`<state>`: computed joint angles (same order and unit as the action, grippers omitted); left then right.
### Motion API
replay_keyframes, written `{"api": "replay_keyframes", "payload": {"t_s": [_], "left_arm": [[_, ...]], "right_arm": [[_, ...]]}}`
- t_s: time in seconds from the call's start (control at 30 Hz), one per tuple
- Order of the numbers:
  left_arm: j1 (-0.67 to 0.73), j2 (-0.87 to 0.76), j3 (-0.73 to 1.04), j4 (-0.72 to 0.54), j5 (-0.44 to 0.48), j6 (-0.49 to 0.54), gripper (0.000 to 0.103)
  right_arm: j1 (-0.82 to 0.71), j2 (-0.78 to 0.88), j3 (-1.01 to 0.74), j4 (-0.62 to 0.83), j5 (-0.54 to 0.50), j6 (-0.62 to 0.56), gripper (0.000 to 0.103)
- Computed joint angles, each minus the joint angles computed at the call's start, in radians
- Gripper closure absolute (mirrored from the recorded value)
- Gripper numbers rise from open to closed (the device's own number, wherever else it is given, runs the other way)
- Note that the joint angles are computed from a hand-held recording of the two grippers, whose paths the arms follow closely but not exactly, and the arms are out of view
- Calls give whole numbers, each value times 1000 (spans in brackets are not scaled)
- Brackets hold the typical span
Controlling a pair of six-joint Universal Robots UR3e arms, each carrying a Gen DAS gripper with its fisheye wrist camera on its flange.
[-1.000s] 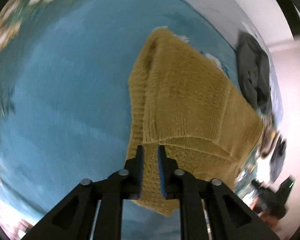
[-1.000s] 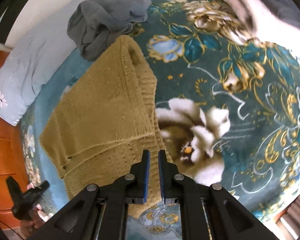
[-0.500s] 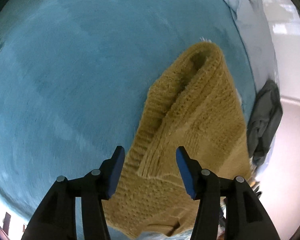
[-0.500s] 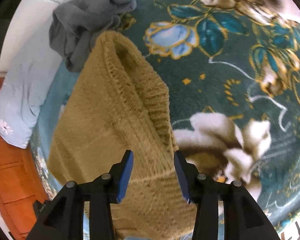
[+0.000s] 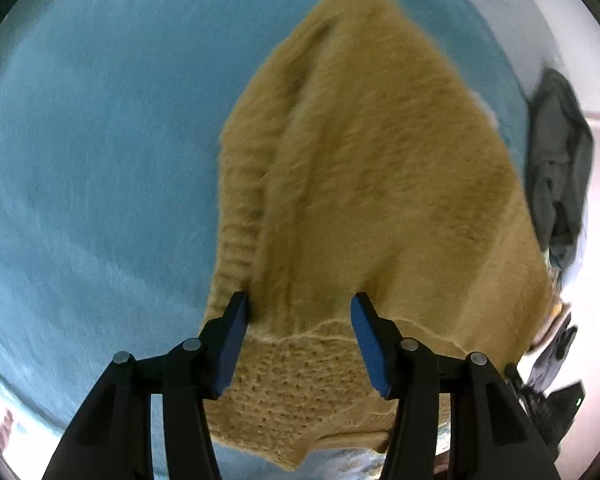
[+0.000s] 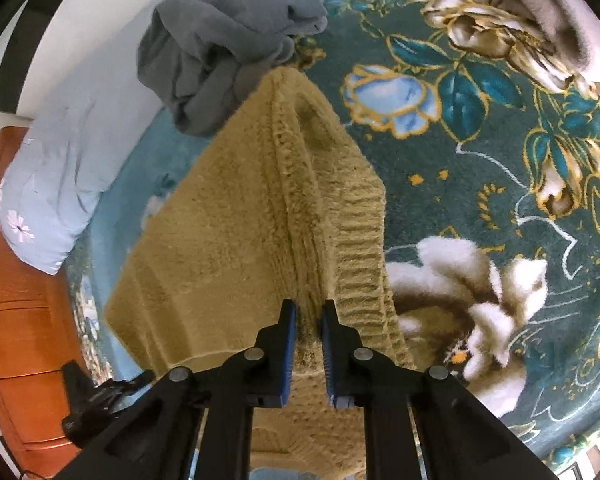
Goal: Fold clothes
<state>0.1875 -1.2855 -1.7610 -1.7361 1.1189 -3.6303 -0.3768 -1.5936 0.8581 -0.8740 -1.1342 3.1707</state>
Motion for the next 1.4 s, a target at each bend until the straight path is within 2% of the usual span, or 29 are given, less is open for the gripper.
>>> {"api": "replay_keyframes", "payload": {"t_s": [0.07, 0.13, 0.2, 0.23, 0.37, 0.5, 0.6, 0.67, 0.73, 0.87, 0.93, 1.0, 1.07, 1.17, 1.23, 1.3, 1.37, 1.4], "left_arm": [[59, 76, -75, 18, -46, -46, 51], [98, 137, -124, 40, -82, -72, 61], [79, 122, -108, 53, -77, -72, 84], [57, 102, -87, 57, -66, -66, 90], [-3, 69, 33, 58, -30, -73, 93], [127, 205, 126, -134, -117, 44, 93], [247, 308, 199, -421, -110, 209, 93], [342, 381, 181, -605, -79, 315, 93], [395, 403, 142, -668, -26, 364, 93], [347, 479, 4, -628, 15, 255, 93], [329, 484, -29, -598, 9, 208, 92], [336, 453, -28, -594, -13, 213, 92], [301, 376, 14, -538, -15, 203, 88], [255, 260, 96, -455, -10, 199, 65], [247, 199, 133, -382, -26, 200, 62], [216, 93, 169, -244, -34, 148, 54], [188, -23, 222, -112, -36, 94, 53], [208, -53, 225, -76, -48, 100, 53]], "right_arm": [[-16, -11, 16, 3, 6, -7, 90], [-26, -11, 23, 4, 12, -14, 90], [-23, 6, 15, 0, 15, -9, 90], [-22, 9, 11, 2, 16, -9, 90], [-32, 30, -46, 43, 30, -23, 90], [-152, 27, -195, 201, 108, -121, 90], [-282, 25, -361, 424, 124, -262, 91], [-334, -23, -332, 498, 76, -327, 91], [-364, -113, -174, 486, 16, -353, 91], [-421, -274, 115, 460, -111, -385, 91], [-454, -315, 193, 450, -131, -387, 91], [-462, -306, 198, 448, -125, -381, 90], [-419, -250, 150, 436, -114, -366, 87], [-310, -120, 2, 415, -120, -333, 87], [-279, -44, -104, 414, -111, -320, 85], [-272, 28, -194, 398, -71, -299, 71], [-254, 94, -245, 341, -21, -255, 62], [-232, 133, -267, 298, -7, -216, 61]]}}
